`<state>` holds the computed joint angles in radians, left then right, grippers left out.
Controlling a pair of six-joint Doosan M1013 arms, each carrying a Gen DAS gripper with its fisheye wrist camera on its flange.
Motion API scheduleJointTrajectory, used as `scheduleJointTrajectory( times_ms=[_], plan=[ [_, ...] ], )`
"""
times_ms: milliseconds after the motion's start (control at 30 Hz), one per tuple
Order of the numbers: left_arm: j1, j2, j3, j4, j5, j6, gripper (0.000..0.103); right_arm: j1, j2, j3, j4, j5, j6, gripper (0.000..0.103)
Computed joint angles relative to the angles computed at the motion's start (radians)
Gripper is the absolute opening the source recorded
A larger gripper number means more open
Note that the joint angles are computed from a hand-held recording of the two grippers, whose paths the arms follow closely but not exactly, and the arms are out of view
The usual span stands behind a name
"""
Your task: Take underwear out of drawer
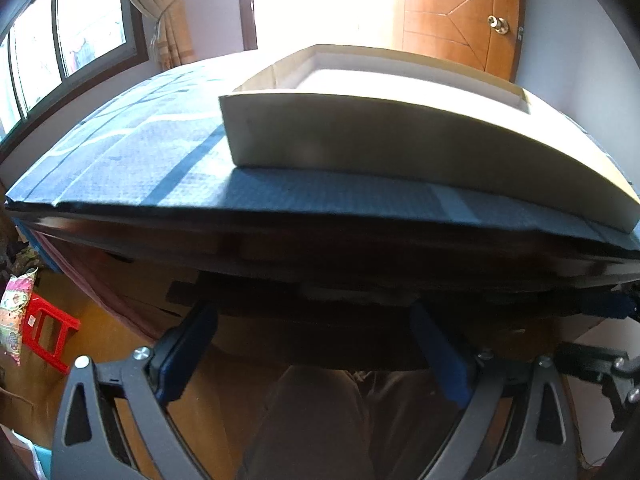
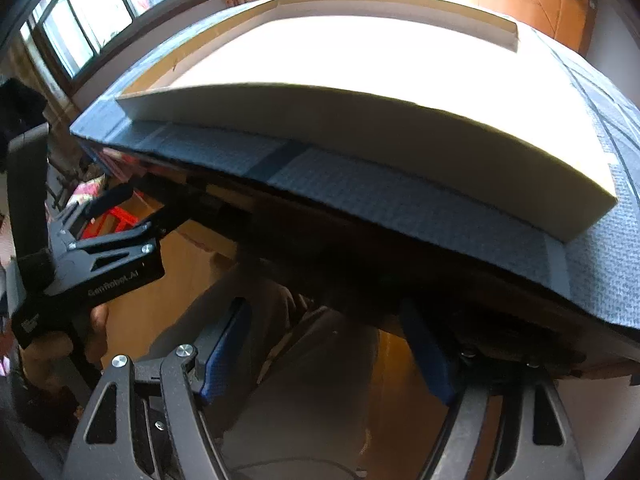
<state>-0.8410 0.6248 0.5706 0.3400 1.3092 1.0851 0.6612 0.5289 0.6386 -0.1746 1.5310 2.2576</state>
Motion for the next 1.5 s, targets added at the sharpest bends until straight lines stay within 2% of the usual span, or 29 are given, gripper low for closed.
scheduleJointTrajectory(
  times_ms=[67,300,400,600,733,800,1000,1100,1233,1300,1400,1467,1500],
  plan=[
    [0.000,0.005,-0.010,-0.002,0.009,0.000,0.098,-0.003,-0.013,0.030,-0.007,-0.033,0.005,0.080],
    [-0.006,0.025,-0.049,0.015,0.043,0.016,0.099,0.000,0.003,0.006,0.011,-0.002,-0.034,0.081],
    [-0.010,0.025,-0.049,0.027,0.044,0.026,0.100,-0.009,-0.013,0.036,0.046,-0.040,0.004,0.081],
    [-0.014,0.017,-0.036,0.034,0.046,0.031,0.099,-0.001,-0.013,0.031,0.030,-0.022,0.005,0.081],
    [-0.008,0.038,-0.079,0.021,0.070,0.039,0.099,-0.005,-0.011,0.036,0.047,-0.043,-0.001,0.081],
    [-0.007,0.050,-0.104,0.019,0.091,0.042,0.099,-0.014,-0.004,0.021,0.048,-0.030,-0.044,0.081],
    [-0.012,0.050,-0.099,0.032,0.089,0.047,0.100,-0.002,0.024,-0.038,0.035,0.032,-0.120,0.084],
    [-0.015,0.034,-0.065,0.035,0.067,0.043,0.100,-0.014,0.002,-0.011,0.103,-0.002,-0.078,0.085],
    [-0.012,0.022,-0.046,0.023,0.059,0.041,0.100,0.001,-0.004,-0.009,0.090,0.008,-0.063,0.085],
    [-0.011,0.028,-0.062,0.020,0.072,0.049,0.098,0.006,-0.009,-0.005,0.082,-0.001,-0.041,0.084],
    [-0.006,0.042,-0.089,0.015,0.087,0.053,0.098,0.003,-0.033,0.040,0.052,-0.065,-0.031,0.081],
    [-0.004,0.057,-0.118,0.005,0.109,0.056,0.098,-0.006,-0.037,0.046,0.063,-0.074,-0.058,0.081],
    [-0.005,0.066,-0.136,0.009,0.119,0.062,0.098,-0.007,-0.025,0.025,0.071,-0.054,-0.082,0.081]
  ],
)
